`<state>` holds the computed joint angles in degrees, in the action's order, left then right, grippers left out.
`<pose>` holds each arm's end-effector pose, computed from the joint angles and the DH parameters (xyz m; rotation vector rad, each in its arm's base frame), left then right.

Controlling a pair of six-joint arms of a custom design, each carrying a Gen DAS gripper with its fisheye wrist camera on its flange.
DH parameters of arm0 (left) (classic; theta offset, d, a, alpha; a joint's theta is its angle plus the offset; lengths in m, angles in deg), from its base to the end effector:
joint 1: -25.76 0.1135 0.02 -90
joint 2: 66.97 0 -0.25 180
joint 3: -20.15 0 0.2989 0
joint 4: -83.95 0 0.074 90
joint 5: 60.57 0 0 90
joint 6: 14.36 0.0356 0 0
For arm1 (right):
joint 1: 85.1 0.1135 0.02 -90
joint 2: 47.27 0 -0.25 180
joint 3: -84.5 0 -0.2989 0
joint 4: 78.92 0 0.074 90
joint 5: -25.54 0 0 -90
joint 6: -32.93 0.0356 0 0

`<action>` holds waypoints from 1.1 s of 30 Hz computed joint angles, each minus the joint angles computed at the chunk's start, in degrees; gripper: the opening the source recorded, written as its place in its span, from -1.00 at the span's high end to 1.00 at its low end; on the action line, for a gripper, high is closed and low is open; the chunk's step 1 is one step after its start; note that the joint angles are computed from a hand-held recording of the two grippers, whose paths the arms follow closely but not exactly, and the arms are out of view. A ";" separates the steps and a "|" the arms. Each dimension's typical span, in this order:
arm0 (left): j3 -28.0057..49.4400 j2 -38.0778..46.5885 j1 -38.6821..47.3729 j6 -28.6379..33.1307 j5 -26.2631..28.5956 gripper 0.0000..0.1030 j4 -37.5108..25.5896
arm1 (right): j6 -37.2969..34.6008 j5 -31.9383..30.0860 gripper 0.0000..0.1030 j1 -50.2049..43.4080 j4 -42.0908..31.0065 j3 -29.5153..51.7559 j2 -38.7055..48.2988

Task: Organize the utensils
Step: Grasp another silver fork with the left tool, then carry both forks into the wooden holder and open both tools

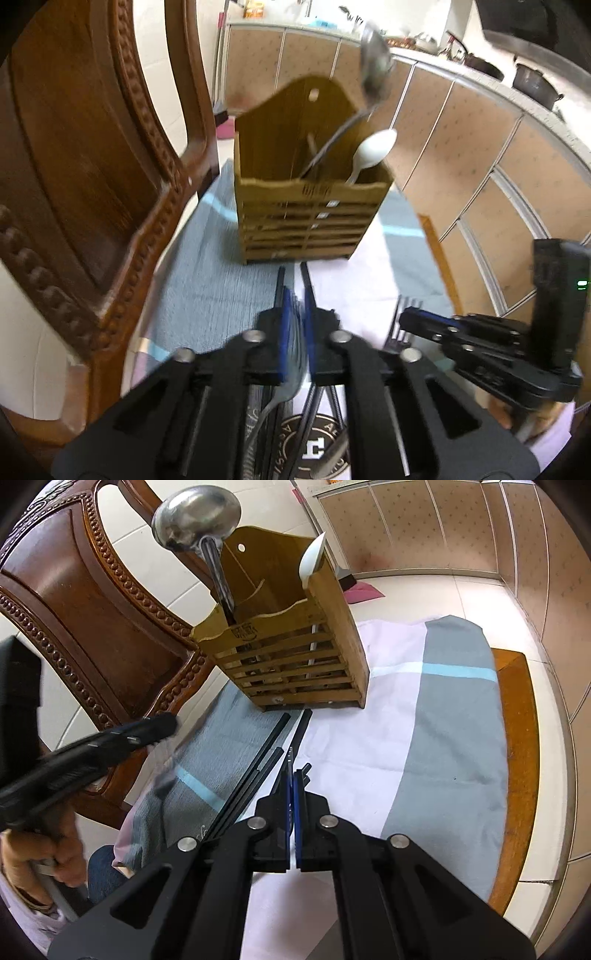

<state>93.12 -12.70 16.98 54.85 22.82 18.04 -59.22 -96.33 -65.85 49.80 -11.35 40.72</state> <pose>0.2293 -0.0313 0.3320 -0.3038 2.3708 -0.1055 0.3422 0.1394 0.2578 -0.6853 2.4176 0.8236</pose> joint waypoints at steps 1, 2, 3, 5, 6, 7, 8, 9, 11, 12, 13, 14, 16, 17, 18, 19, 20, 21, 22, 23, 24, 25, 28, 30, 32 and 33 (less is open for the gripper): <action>0.45 -0.37 0.08 0.23 0.19 0.95 -0.40 | 0.07 -0.09 0.95 -0.07 0.12 -0.10 -0.15; 0.79 -0.44 -0.37 0.18 -0.08 0.95 -0.63 | 0.11 -0.10 0.95 -0.06 0.24 -0.18 -0.25; 0.85 -1.07 -0.77 0.34 -0.31 0.95 -1.23 | 0.11 -0.11 0.95 -0.04 0.35 -0.30 -0.40; 0.36 -2.01 -0.73 0.29 0.22 0.96 -2.02 | 0.21 0.00 0.95 0.07 0.53 -0.44 -0.52; 0.15 -2.12 -0.70 0.25 0.38 0.96 -2.14 | 0.28 0.07 0.95 0.12 0.64 -0.47 -0.52; 0.15 -2.49 -1.23 -0.24 0.09 0.96 -2.45 | 0.34 0.10 0.95 0.15 0.72 -0.50 -0.58; -0.02 -3.04 -1.42 -0.56 0.10 0.97 -2.45 | 0.38 0.14 0.94 0.18 0.86 -0.61 -0.74; -0.18 -3.40 -1.70 -0.78 -0.01 0.97 -2.31 | 0.44 0.24 0.94 0.22 0.98 -0.76 -0.99; -0.64 -4.29 -2.11 -0.66 -0.06 0.97 -1.62 | 0.58 0.52 0.94 0.28 1.41 -1.06 -1.60; 0.02 -4.79 -2.48 -0.49 -0.34 0.97 -1.97 | 0.70 0.80 0.94 0.27 1.53 -1.11 -1.90; 0.11 -5.07 -2.92 -0.53 -0.68 0.97 -1.72 | 0.97 1.55 0.94 0.30 1.67 -1.26 -2.54; 0.47 -5.48 -2.83 -0.32 -0.55 0.97 -1.58 | 1.32 2.53 0.94 0.38 2.20 -1.68 -3.57; 0.98 -6.99 -2.29 -0.16 0.29 0.97 -0.73 | 1.38 5.06 0.94 0.65 3.88 -2.83 -6.48; 0.86 -7.79 -2.05 -0.23 0.60 0.97 -0.10 | 1.15 6.39 0.94 0.83 4.41 -3.17 -7.80; 0.65 -8.49 -1.54 -0.23 1.20 0.97 0.82 | 0.95 8.20 0.94 1.19 5.19 -3.75 -9.73; 0.40 -9.35 -0.86 -0.33 1.88 0.97 1.71 | 0.83 9.20 0.94 1.32 5.74 -4.08 -10.83; 0.26 -9.89 -0.15 -0.46 2.46 0.98 2.23 | 0.66 11.00 0.94 1.71 6.56 -4.61 -12.42; 0.29 -10.21 0.37 -0.64 2.89 0.98 2.45 | 0.51 12.24 0.94 1.96 7.11 -4.95 -13.40; -0.26 -11.21 1.31 -1.10 3.75 0.98 3.21 | 0.46 14.34 0.94 2.48 7.98 -5.49 -14.86; -0.35 -11.63 1.99 -1.20 4.41 0.98 3.46 | 0.39 16.06 0.94 2.86 8.68 -5.93 -15.90; -0.21 -11.73 2.30 -1.20 4.77 0.98 3.43 | 0.26 18.41 0.94 3.43 9.57 -6.42 -17.07; -0.12 -12.02 2.78 -1.12 5.31 0.98 3.38 | 0.14 19.77 0.94 3.70 10.12 -6.61 -17.60; 0.39 -12.70 3.37 -0.81 5.77 0.98 3.21 | -0.83 26.82 0.95 5.53 12.83 -7.69 -19.44; 0.82 -13.31 4.12 -0.75 6.50 0.98 3.17 | -3.70 33.51 0.96 7.82 15.01 -8.68 -20.26; 1.51 -13.63 4.99 -0.75 7.43 0.98 3.10 | -7.97 40.32 0.96 10.54 17.07 -9.32 -20.02; 2.07 -13.52 5.57 -0.62 8.17 0.98 3.14 | -9.23 42.23 0.96 11.30 17.80 -9.39 -19.74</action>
